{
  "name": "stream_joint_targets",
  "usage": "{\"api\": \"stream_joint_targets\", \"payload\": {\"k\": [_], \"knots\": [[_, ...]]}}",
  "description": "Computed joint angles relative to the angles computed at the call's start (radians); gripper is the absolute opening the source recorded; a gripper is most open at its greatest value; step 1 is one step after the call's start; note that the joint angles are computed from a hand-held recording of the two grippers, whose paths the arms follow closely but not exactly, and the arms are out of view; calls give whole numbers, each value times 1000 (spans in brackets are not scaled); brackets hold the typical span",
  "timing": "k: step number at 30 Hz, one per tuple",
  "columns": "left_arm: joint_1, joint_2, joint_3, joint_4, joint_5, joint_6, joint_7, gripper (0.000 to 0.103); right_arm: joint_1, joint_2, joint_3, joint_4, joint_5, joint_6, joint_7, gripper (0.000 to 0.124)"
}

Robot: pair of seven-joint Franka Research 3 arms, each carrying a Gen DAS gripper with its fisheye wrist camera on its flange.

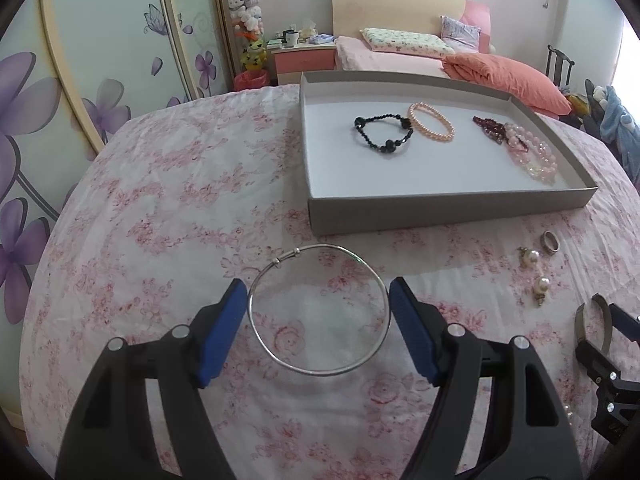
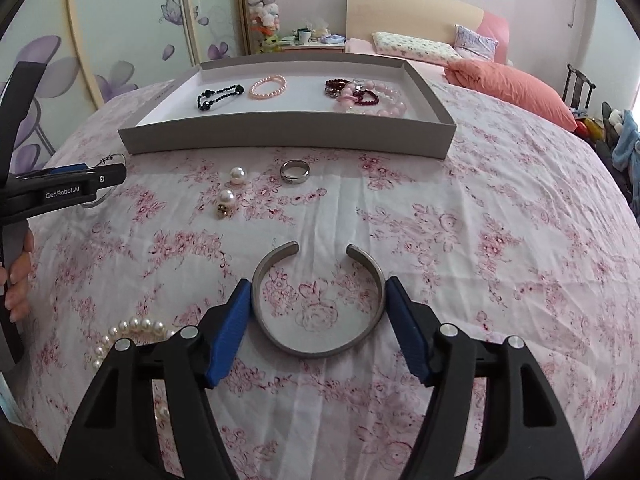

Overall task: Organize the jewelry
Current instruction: 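Close the left gripper on the silver bangle while the right gripper grasps the grey cuff, then carry the bangle and cuff into the grey tray and open both grippers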

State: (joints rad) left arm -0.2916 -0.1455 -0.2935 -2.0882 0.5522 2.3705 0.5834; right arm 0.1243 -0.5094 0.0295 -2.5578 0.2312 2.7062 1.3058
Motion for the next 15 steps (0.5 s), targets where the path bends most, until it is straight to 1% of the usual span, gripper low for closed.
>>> {"api": "stream_joint_targets", "payload": {"k": [3,5,7,9,10,12,14,15], "knots": [[1,-21,-3,-14,10,22,-24,71,28,-23,-33,-20,48,43,-31,67],[3,-40,-8,-26,26,42,-50,71,23,-43,-27,-35,53,78,-35,67],[5,-59,-15,-38,45,61,-74,71,46,-59,-48,-41,83,107,-58,67],[9,-77,-26,-48,75,79,-107,71,47,-71,-45,-49,91,148,-69,67],[11,-82,-31,-50,86,86,-118,71,58,-81,-51,-57,102,177,-81,67],[17,-97,-42,-57,122,103,-153,71,58,-93,-43,-70,109,232,-84,67],[26,-118,-62,-69,182,119,-206,71,71,-99,-50,-79,119,281,-95,67],[29,-123,-67,-71,199,122,-220,71,85,-105,-57,-85,127,319,-102,67]]}}
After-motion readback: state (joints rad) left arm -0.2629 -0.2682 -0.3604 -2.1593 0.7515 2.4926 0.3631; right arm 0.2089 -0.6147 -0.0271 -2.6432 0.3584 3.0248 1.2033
